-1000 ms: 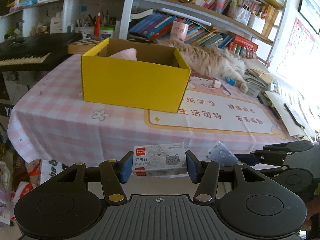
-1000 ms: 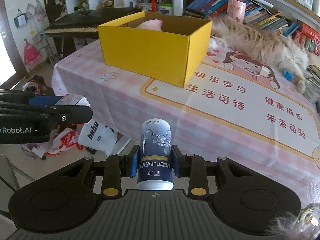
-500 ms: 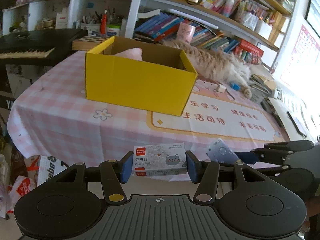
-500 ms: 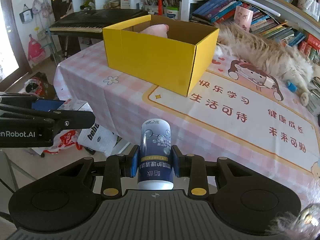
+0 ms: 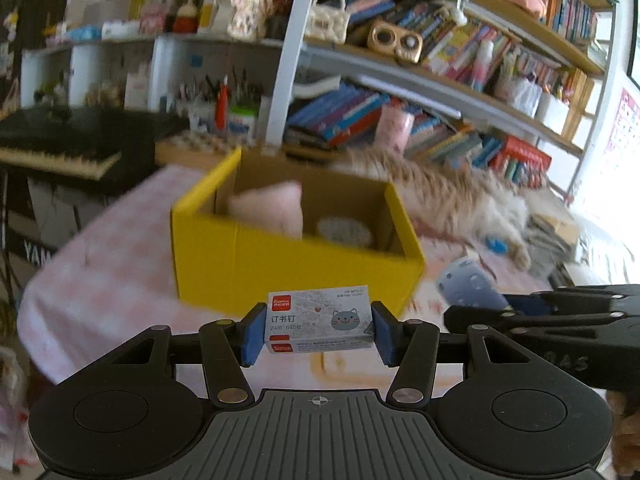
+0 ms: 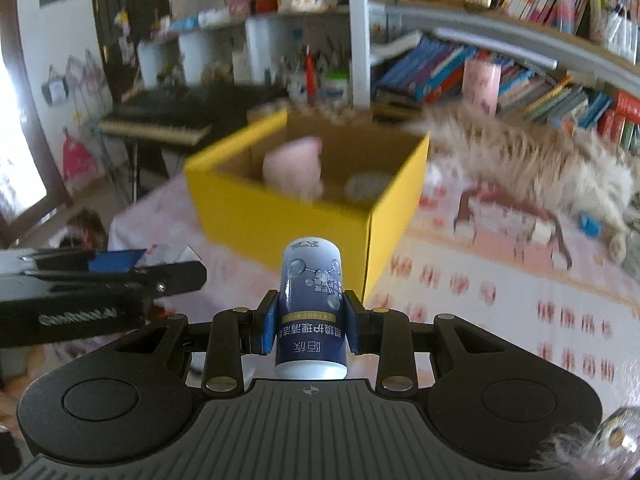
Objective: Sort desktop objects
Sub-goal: 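Lift the spray bottle and stapler box and carry both toward the yellow box, then lower the stapler box into the box and open the left gripper while the right gripper releases the bottle inside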
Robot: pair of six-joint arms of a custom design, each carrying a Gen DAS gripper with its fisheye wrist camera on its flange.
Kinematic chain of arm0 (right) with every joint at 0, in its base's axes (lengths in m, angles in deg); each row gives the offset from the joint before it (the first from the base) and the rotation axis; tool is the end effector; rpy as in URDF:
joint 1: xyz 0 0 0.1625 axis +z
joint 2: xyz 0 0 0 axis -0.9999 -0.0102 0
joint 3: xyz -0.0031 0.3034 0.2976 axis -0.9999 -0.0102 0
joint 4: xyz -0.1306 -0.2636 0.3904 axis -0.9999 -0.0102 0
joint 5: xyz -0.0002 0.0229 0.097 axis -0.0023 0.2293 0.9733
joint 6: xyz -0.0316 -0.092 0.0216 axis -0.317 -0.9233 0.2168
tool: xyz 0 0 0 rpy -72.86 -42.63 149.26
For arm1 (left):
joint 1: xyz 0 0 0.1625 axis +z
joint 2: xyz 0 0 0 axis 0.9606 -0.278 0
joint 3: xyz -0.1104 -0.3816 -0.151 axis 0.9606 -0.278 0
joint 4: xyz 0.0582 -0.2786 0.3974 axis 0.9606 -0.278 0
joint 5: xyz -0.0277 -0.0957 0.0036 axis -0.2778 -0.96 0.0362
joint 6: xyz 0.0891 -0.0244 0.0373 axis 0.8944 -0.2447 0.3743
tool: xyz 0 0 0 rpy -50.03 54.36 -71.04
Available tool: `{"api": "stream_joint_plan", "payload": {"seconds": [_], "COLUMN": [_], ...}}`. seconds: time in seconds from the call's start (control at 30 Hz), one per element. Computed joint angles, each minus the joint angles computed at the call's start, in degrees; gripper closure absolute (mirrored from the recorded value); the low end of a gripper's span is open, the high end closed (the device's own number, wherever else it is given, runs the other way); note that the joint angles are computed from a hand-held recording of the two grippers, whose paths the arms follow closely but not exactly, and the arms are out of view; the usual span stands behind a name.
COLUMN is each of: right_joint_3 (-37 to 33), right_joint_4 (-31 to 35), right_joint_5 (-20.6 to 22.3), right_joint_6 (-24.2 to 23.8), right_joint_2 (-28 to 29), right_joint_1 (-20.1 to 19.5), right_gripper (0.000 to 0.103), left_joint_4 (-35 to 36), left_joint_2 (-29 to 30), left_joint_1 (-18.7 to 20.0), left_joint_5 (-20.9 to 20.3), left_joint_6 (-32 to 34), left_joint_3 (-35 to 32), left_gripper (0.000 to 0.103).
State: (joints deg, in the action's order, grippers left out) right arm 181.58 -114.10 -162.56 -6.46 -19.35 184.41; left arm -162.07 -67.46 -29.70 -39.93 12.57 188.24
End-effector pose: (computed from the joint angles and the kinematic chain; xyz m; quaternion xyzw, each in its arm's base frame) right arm 0.1902 -0.6778 0.2123 0.4798 -0.8418 0.2184 0.1163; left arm -0.2701 -0.5803 0.0983 -0.0028 0.7823 -0.5316 0.3248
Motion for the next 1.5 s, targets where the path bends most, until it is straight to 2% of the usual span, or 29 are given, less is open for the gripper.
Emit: {"api": "stream_joint_plan", "payload": {"seconds": [0.07,0.2,0.47,0.57,0.67,0.87,1.0,1.03,1.17,1.5], "right_joint_3": [-2.4,-8.0,-20.1,-24.0,-26.9,-32.3,-35.7,-36.7,-40.6,-47.4], "right_joint_4": [0.0,0.1,2.7,4.1,5.7,10.4,13.1,13.7,16.4,21.6], "right_joint_5": [1.4,4.2,8.3,8.7,8.5,6.7,5.5,5.0,3.1,0.4], "right_joint_6": [0.2,0.0,1.3,1.2,0.8,-0.1,-0.4,-0.6,-1.3,-5.9], "right_joint_2": [1.5,5.4,14.1,17.1,19.5,23.4,26.0,26.8,29.7,34.7], "right_joint_1": [0.4,1.2,2.2,2.4,2.5,2.4,2.2,2.2,2.1,2.5], "right_gripper": [0.073,0.073,0.073,0.073,0.073,0.073,0.073,0.073,0.073,0.073], "left_joint_4": [-5.0,-10.2,-11.4,-8.9,-3.6,11.9,15.0,18.3,23.6,31.7], "left_joint_2": [1.7,4.1,8.6,10.0,10.5,9.4,10.8,10.0,9.2,8.8], "left_joint_1": [1.1,3.3,6.9,8.0,9.0,10.4,10.5,10.7,11.3,11.7], "left_joint_5": [0.4,0.4,-0.1,-0.3,0.0,-0.5,1.7,0.2,-0.8,-0.4], "left_joint_6": [6.8,14.5,22.5,23.0,20.5,8.7,11.1,9.4,5.5,-0.8], "left_joint_3": [-3.1,-8.4,-17.7,-20.5,-21.9,-21.6,-23.2,-22.6,-22.9,-23.9], "left_gripper": [0.05,0.05,0.05,0.05,0.05,0.05,0.05,0.049,0.049,0.048]}}
